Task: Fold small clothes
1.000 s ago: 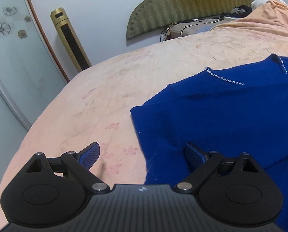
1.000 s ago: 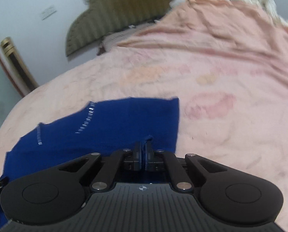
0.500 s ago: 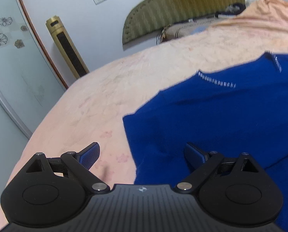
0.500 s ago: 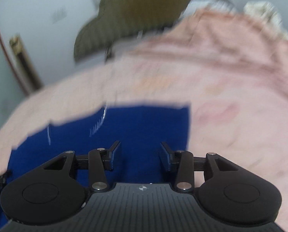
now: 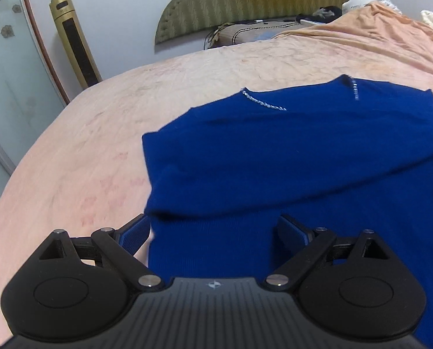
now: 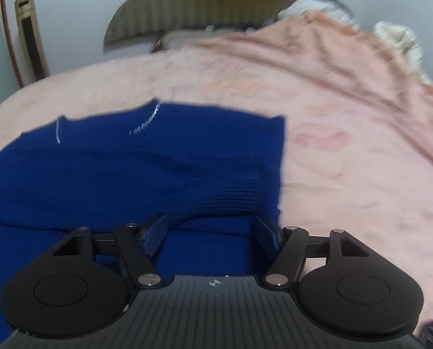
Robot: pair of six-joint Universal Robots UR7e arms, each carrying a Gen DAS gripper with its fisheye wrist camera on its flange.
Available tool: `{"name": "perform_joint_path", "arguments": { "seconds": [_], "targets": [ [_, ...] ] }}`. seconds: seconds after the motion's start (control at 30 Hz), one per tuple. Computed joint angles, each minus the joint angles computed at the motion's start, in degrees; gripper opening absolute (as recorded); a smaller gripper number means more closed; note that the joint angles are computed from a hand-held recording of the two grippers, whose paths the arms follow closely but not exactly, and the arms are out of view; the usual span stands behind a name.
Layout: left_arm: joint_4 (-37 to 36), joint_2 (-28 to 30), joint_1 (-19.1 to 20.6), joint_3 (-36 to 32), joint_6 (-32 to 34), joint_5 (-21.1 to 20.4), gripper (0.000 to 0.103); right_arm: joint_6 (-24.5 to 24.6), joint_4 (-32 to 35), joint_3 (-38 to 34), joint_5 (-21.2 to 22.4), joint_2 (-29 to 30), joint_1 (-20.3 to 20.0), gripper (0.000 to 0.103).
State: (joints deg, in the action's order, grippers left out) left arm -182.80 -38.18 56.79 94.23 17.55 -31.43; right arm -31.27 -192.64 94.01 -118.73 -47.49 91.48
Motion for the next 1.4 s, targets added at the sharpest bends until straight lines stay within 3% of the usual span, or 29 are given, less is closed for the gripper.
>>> {"name": "perform_joint_path", "arguments": {
  "seconds": [0.13, 0.33, 0.5, 0.63, 0.7, 0.73, 0.77, 0.8, 0.83, 0.87, 1.17, 1.23, 1.4],
  "targets": [
    [2.1, -4.0, -1.1, 5.1, -5.8, -0.5, 0.095, -0.2, -4.0, 7.9, 6.4, -5.7, -0.1, 0.087],
    [4.6, -11.7, -1.5, 13.6, -12.5, -1.9, 0.095, -0.9, -5.4, 16.1, 8.1, -11.8, -1.7, 0.09],
    [10.7, -17.7, 0.8, 17.6, -19.1, -7.7, 0.095, -0.7, -5.8, 22.0, 7.5, -15.3, -3.5, 0.089],
    [11.2, -19.1, 2.2, 18.5, -19.4, -13.1, 0.095, -1.7, -7.0, 25.0, 6.4, -16.3, -4.5, 0.081],
    [10.8, -19.0, 2.5, 18.7, -19.3, -15.1, 0.094, -1.7, -7.1, 26.0, 6.3, -16.5, -5.0, 0.072],
    [9.5, -18.7, 2.4, 18.9, -18.4, -15.4, 0.084, -1.9, -7.5, 26.4, 6.5, -16.6, -5.1, 0.061],
    [8.4, -18.3, 2.2, 19.1, -17.1, -15.2, 0.066, -2.2, -7.9, 26.9, 7.0, -16.7, -5.2, 0.045],
    [7.9, -18.0, 1.8, 19.1, -15.7, -14.7, 0.053, -2.2, -7.4, 27.3, 8.0, -17.2, -5.4, 0.034],
    [8.2, -18.0, 1.6, 19.1, -15.1, -15.0, 0.028, -1.5, -6.8, 27.6, 9.0, -17.7, -5.5, 0.009],
    [9.0, -18.4, 1.7, 19.0, -15.1, -16.5, 0.007, -0.5, -6.5, 27.7, 9.8, -18.0, -5.6, 0.006],
    [4.3, -21.9, -0.6, 20.0, -13.2, -20.0, 0.005, 3.4, -6.9, 28.0, 18.2, -21.9, -5.5, 0.005],
    [4.6, -21.4, -0.1, 17.8, -13.2, -20.3, 0.005, 2.4, -7.0, 26.3, 18.0, -21.6, -4.6, 0.005],
    [-0.3, -14.5, 0.9, 10.3, -7.1, -15.0, 0.005, -1.0, -8.4, 17.5, 13.4, -15.2, -2.4, 0.005]
  ]
}}
